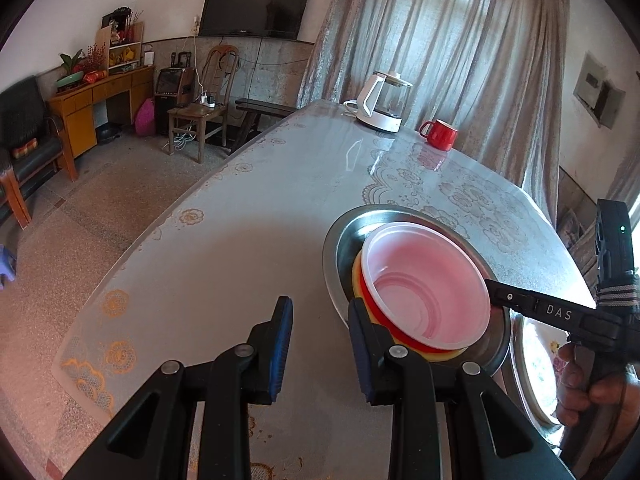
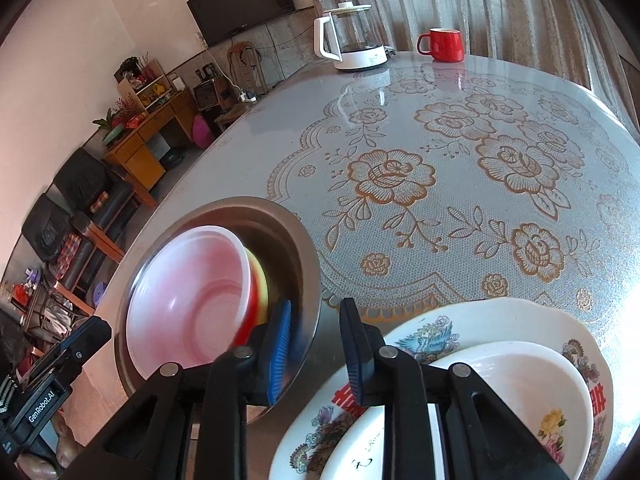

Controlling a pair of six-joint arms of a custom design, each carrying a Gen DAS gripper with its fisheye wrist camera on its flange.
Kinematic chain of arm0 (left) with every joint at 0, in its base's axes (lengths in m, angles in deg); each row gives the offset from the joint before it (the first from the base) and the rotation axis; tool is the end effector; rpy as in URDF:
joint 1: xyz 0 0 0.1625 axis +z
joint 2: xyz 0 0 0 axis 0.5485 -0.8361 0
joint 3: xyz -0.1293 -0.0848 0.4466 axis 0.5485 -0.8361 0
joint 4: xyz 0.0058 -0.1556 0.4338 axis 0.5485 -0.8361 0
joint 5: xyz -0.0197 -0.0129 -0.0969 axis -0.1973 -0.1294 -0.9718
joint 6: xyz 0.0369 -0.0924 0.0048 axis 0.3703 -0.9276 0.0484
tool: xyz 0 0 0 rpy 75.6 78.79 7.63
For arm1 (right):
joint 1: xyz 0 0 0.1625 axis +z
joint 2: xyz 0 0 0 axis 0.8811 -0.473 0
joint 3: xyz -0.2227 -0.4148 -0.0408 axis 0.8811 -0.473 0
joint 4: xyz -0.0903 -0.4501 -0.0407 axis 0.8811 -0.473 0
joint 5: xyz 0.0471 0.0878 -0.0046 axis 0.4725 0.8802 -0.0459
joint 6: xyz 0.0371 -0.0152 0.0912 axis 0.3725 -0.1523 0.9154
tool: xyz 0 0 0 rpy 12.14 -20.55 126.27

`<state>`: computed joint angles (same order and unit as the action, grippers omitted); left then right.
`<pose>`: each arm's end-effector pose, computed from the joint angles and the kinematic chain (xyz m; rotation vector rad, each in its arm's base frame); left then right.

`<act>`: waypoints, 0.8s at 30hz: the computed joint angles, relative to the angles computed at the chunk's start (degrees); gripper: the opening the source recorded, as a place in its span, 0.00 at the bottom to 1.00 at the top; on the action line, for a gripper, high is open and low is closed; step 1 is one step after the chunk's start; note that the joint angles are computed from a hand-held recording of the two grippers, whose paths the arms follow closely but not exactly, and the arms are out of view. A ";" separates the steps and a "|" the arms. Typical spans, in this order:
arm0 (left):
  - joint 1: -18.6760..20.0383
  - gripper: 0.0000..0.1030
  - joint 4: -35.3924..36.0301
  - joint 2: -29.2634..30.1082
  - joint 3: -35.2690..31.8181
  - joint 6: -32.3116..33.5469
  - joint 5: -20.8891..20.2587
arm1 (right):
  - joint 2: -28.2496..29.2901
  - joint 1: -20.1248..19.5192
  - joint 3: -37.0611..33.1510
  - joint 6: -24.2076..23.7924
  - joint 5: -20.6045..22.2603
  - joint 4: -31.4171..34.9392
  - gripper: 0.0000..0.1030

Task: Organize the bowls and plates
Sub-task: 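Grip the steel bowl rim with both tools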

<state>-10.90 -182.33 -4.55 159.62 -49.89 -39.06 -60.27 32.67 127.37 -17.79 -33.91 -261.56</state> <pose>-0.1555 -0.3038 0.0874 -0.3079 2.0746 -1.2584 0.1559 -0.5159 0.0662 1.0585 -2.6584 0.3287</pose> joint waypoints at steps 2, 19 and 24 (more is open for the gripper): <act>0.41 0.29 0.20 0.52 -0.35 0.38 0.22 | 0.30 0.02 -0.20 -0.10 -0.08 0.24 0.24; 5.37 0.29 -17.66 3.09 1.26 13.32 2.30 | 2.44 1.07 -1.46 -1.12 -2.63 0.43 0.23; 5.76 0.27 -17.11 4.16 0.72 13.75 3.21 | 2.30 0.76 -1.64 -0.43 -1.93 0.88 0.23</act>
